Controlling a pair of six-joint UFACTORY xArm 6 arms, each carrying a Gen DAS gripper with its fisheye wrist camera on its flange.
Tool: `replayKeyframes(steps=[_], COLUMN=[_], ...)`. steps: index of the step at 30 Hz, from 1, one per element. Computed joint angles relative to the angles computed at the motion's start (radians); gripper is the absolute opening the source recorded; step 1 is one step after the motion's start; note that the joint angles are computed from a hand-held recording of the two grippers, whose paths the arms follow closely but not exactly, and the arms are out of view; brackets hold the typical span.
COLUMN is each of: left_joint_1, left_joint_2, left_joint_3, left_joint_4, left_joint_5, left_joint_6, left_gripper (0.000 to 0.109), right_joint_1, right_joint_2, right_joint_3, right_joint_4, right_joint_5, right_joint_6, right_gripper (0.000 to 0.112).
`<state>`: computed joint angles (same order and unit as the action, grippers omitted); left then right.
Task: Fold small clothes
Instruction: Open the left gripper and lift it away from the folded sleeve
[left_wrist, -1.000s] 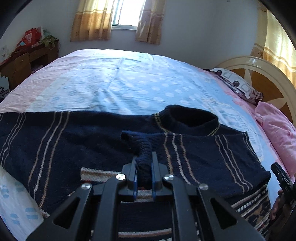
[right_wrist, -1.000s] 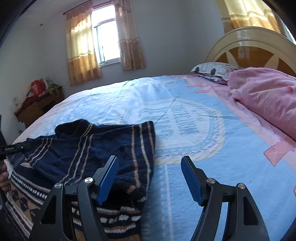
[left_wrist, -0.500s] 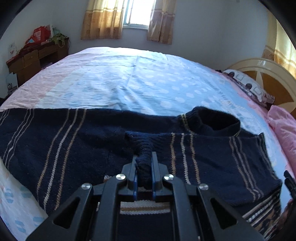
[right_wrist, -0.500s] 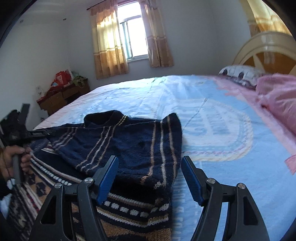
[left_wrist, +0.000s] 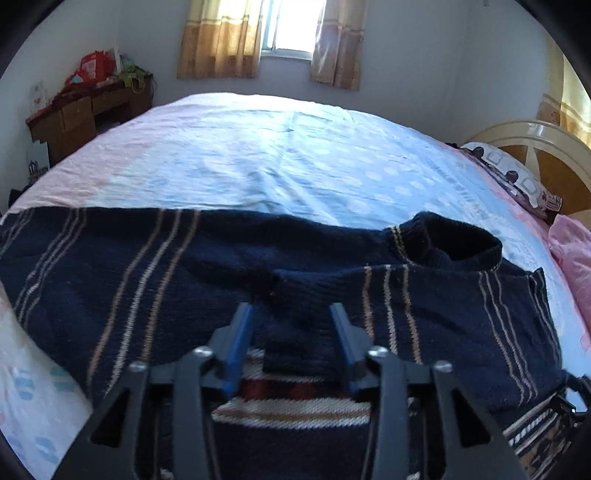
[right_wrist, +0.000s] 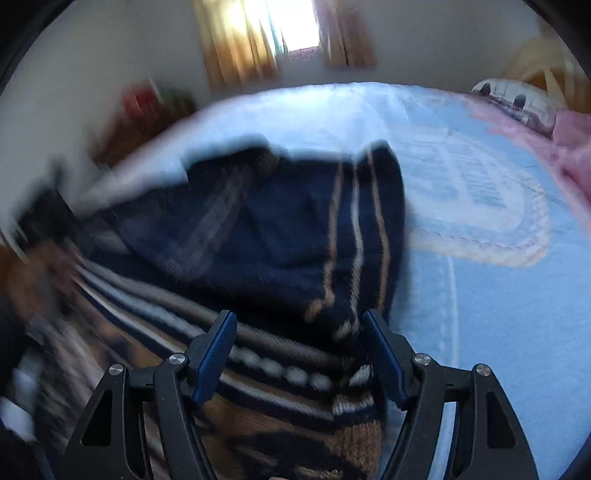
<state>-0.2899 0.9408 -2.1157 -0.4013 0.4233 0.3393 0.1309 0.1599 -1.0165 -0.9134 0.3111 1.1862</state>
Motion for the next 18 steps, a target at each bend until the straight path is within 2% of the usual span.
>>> replayKeyframes(steps=[1, 4, 7, 10, 13, 16, 18], left_joint_1=[0.001, 0.009, 0.010, 0.005, 0.001, 0.001, 0.004], left_joint_2=[-0.011, -0.006, 0.009, 0.013, 0.013, 0.022, 0.035], left_joint_3=[0.022, 0.016, -0.010, -0.014, -0.008, -0.022, -0.046], left_joint_4=[-0.005, -0.013, 0.002, 0.055, 0.084, 0.109, 0.110], left_joint_5=[-0.013, 0.014, 0.036, 0.036, 0.030, 0.044, 0.068], left_joint_6=[0.017, 0.026, 0.007, -0.024, -0.038, -0.058, -0.065], left_gripper=[0.051, 0.054, 0.056, 0.060, 0.063, 0.067, 0.072], right_joint_1=[0.020, 0.026, 0.024, 0.026, 0.060, 0.069, 0.087], right_joint_2=[0.003, -0.037, -0.086, -0.085, -0.008, 0.090, 0.135], right_joint_3=[-0.007, 0.027, 0.028, -0.017, -0.139, -0.247, -0.292], right_joint_4=[0.056, 0.112, -0.025, -0.094, -0.097, -0.034, 0.022], right_joint_5=[0.049, 0.053, 0.069, 0.072, 0.170, 0.226, 0.303], right_joint_6=[-0.045, -0.028, 0.139, 0.199, 0.157, 0.080, 0.040], right_gripper=[0.071, 0.071, 0.071, 0.071, 0.071, 0.071, 0.068])
